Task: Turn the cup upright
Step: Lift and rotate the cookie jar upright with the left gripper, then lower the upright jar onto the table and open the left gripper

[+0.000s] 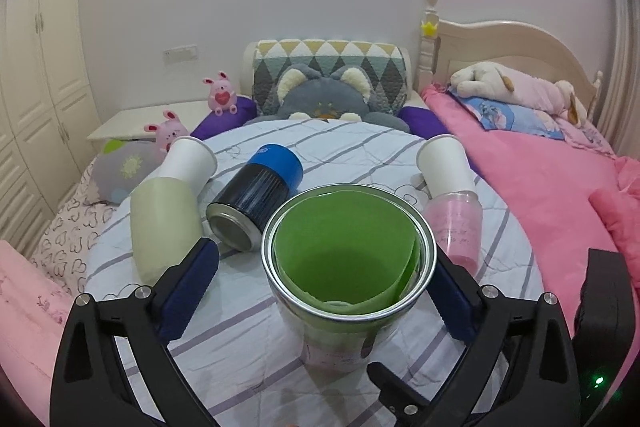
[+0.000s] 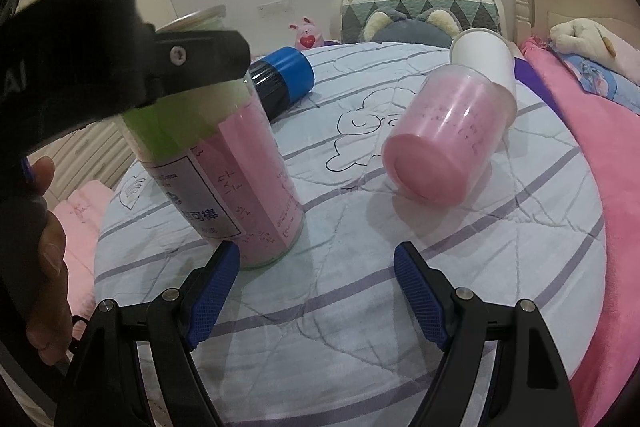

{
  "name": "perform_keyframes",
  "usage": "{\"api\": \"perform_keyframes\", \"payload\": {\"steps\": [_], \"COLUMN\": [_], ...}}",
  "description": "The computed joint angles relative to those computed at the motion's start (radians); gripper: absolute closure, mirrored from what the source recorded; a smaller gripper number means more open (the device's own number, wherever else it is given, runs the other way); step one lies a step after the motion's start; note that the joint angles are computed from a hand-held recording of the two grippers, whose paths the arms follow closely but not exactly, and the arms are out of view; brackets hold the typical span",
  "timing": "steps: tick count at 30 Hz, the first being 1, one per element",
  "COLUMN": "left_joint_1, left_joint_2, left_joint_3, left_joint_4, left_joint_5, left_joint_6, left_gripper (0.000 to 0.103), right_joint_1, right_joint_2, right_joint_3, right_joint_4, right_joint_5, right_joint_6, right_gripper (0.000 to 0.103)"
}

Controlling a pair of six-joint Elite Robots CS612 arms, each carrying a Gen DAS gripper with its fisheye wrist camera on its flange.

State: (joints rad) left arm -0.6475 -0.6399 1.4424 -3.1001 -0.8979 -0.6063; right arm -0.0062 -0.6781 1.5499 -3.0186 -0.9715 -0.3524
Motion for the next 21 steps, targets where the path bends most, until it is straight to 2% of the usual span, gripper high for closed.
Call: {"api": "perform_keyframes", "payload": {"steps": [4,12,17,21], "left_joint_1": [-0.004,0.001,0.001,-0.004], "left_joint_2": [-0.013,-0.047,-0.071,-0.092], "left_joint_3": [0.027,0.098,0.148,0.19], "left_joint_4": [-0.037,-0.158,-0.222,-0.264], "left_joint_5": [0.001,-0.05,-0.056,-0.044], "left_joint_6": [0.005,-0.02,-0.039,-0.047], "left_gripper": [0.003,0.001,0.001,0.0], "right_joint_1": [0.0,-0.005,-0.013,-0.011], "right_joint_2": [-0.008,-0.024,-0.033,-0.048], "right_joint_3": [0.011,0.038,0.049,0.072], "right_joint_4": [-0.016,-0.041,-0.058,-0.1], "right_joint_5": [0.004,0.017,0.041,0.028], "right_joint_6": [0.005,0.033,0.072,0.092], "right_gripper": [0.022,0.022,0.022,0.022]}}
